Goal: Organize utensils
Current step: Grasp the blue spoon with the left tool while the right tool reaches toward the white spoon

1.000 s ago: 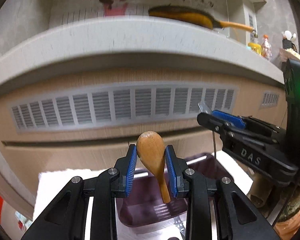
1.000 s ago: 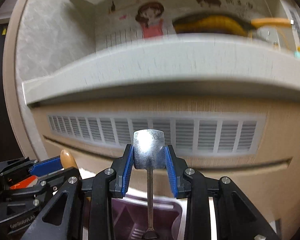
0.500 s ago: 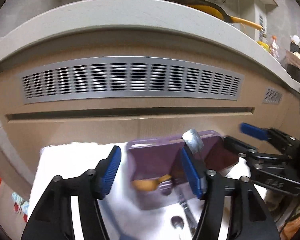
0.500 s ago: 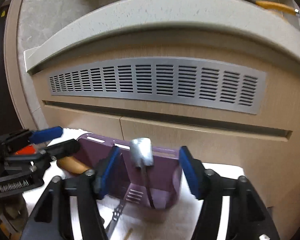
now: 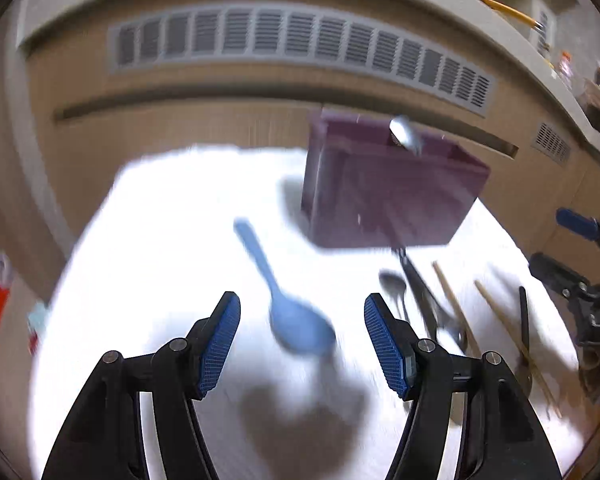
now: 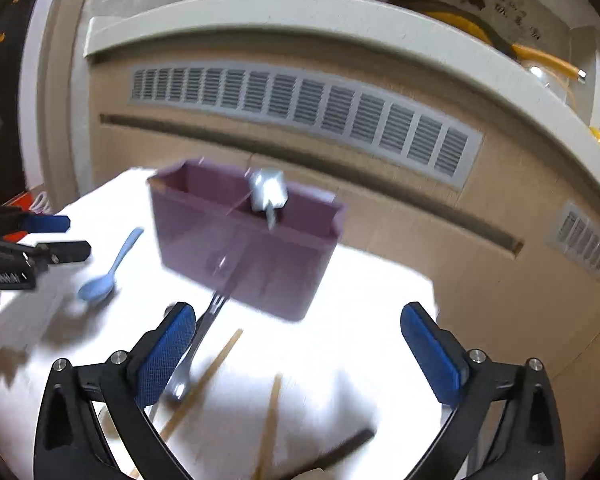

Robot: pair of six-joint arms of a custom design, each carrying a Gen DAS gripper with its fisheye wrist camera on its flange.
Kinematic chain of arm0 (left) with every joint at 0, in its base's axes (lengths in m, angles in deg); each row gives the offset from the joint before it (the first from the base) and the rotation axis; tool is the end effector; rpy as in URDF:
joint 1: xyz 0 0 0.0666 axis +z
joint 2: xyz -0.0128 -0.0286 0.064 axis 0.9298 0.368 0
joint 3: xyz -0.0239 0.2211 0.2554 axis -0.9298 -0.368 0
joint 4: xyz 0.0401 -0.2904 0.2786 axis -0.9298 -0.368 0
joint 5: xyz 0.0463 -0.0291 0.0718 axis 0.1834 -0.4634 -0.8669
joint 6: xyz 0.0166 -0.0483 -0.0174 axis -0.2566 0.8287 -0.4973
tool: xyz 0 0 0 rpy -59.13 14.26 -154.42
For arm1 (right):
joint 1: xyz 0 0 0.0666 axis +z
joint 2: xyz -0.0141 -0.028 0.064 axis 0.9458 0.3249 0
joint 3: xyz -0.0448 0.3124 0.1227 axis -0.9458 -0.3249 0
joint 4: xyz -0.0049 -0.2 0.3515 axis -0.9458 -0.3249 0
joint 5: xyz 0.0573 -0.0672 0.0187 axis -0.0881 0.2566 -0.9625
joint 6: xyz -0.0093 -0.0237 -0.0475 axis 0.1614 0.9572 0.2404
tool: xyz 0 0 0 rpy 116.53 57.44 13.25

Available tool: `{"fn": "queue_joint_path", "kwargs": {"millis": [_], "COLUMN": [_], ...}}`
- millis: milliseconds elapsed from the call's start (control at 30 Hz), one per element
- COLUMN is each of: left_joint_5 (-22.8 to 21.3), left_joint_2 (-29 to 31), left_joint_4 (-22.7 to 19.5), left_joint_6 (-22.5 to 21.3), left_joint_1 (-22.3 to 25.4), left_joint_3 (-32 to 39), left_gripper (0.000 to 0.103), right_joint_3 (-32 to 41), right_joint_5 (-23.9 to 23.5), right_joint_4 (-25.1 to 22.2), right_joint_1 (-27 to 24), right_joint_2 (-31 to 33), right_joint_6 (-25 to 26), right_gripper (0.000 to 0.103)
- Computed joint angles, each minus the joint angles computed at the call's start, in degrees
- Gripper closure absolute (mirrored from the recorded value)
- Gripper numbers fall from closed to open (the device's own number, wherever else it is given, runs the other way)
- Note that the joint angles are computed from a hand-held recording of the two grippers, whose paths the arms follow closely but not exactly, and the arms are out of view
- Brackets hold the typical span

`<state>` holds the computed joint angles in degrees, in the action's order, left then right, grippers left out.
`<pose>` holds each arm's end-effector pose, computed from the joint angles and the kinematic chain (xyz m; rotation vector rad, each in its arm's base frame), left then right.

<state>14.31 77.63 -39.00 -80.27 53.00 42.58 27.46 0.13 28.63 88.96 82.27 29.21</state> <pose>0.6677 -0.1960 0.3839 0.5600 2.2717 -0.4636 0.5529 0.1608 0.4329 0.0510 2.2204 -0.3108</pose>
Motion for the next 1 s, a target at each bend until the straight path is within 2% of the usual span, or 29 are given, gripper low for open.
{"fn": "queue_joint_path", "kwargs": {"millis": [67, 167, 333, 500, 633, 700, 767, 933, 1000], "left_joint_5": [-0.8, -3.6, -9.7, -13.6, -14.6, -14.1, -11.9, -12.2, -11.7], "left_joint_2": [-1.6, -2.3, 1.5, 6.1, 7.2, 7.4, 6.4, -0.5, -3.0], "left_joint_4": [1.0, 1.6, -1.0, -5.9, -5.8, -5.5, -4.0, 4.9, 7.2], "left_joint_6": [4.0, 7.3, 7.8, 9.4, 9.7, 9.8, 8.9, 6.5, 5.9], "left_joint_1": [-0.4, -1.6, -3.6, -4.2, -4.4, -4.3, -4.0, -4.0, -3.7], "left_joint_3": [-3.7, -5.5, 0.0, 7.0, 8.4, 8.5, 6.9, -2.5, -5.0], "left_gripper": [0.038, 0.038, 0.039, 0.052, 0.065, 0.066, 0.066, 0.067, 0.067], "right_joint_3": [-1.4, -3.8, -6.0, -8.2, -9.2, -9.5, -9.9, -9.7, -8.7], "right_joint_5": [-1.2, -2.5, -2.4, -3.5, -4.4, -4.6, -4.7, -4.5, -5.1], "right_joint_4": [-1.3, -1.7, -0.2, 1.6, 2.8, 3.2, 3.5, 3.0, 2.0], "right_joint_1": [0.3, 0.8, 1.6, 1.1, 0.6, 0.5, 0.5, 0.5, 0.5], "right_joint_2": [-1.0, -2.6, -4.0, -6.0, -6.8, -7.0, -7.3, -7.3, -6.7], "right_joint_6": [-1.8, -3.6, -3.2, -4.1, -4.9, -5.2, -5.3, -5.4, -5.8], "right_gripper": [0.002, 0.002, 0.003, 0.005, 0.005, 0.005, 0.005, 0.005, 0.005]}}
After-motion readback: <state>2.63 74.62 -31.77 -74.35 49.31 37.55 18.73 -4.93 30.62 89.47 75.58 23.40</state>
